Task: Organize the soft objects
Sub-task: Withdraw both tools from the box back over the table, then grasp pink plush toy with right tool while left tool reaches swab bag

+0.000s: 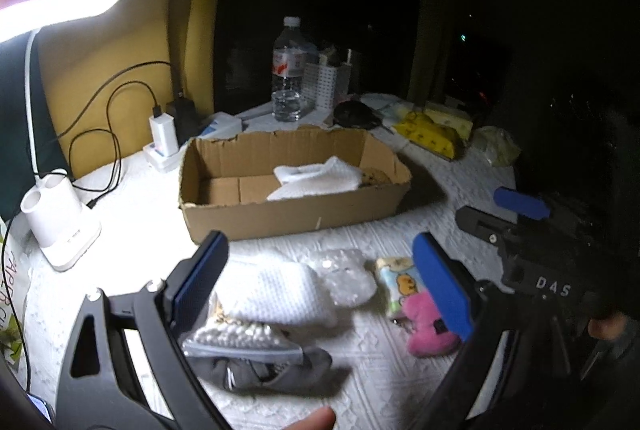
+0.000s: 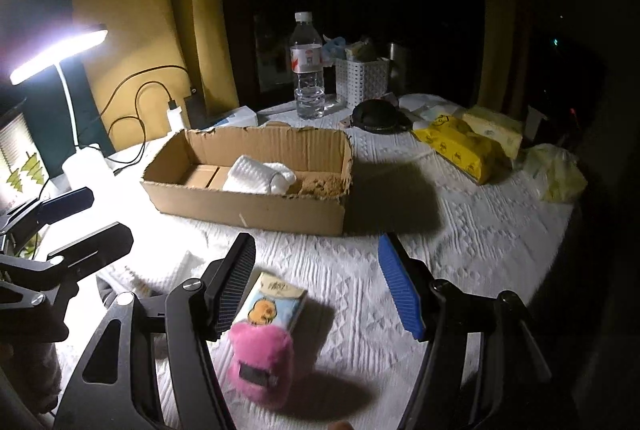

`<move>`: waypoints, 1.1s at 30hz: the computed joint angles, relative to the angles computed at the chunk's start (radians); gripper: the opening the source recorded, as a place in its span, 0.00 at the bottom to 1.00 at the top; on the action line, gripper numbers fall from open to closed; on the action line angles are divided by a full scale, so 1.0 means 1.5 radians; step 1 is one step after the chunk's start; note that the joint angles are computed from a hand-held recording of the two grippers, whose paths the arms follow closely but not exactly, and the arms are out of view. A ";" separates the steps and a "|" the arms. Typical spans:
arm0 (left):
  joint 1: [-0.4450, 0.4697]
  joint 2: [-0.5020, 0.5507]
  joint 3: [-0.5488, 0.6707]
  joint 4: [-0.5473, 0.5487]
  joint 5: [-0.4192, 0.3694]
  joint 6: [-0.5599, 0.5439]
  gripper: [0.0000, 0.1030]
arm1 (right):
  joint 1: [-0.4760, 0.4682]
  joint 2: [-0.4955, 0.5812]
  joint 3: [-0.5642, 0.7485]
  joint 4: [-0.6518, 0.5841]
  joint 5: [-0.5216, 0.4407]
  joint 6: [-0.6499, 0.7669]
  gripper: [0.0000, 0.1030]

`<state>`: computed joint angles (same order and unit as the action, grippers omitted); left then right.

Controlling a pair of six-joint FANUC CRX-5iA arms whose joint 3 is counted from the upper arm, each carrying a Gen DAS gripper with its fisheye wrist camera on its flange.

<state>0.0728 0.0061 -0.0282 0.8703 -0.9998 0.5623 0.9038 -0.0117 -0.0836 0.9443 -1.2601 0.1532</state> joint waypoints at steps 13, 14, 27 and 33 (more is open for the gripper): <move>0.018 -0.034 -0.040 -0.019 -0.022 -0.015 0.92 | 0.038 -0.025 -0.050 0.001 -0.008 -0.062 0.65; 0.019 -0.033 -0.041 -0.024 -0.022 -0.012 0.92 | 0.039 -0.025 -0.053 -0.001 -0.005 -0.064 0.65; 0.025 -0.005 -0.038 -0.093 -0.026 0.020 0.92 | 0.022 -0.022 -0.079 -0.048 0.071 -0.075 0.65; 0.027 0.006 -0.038 -0.100 -0.029 0.019 0.92 | 0.006 -0.010 -0.077 -0.080 0.102 -0.057 0.65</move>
<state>0.1134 0.0153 -0.0845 0.7196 -1.0428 0.5910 0.9126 -0.0269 -0.1992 0.8238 -1.1071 0.0677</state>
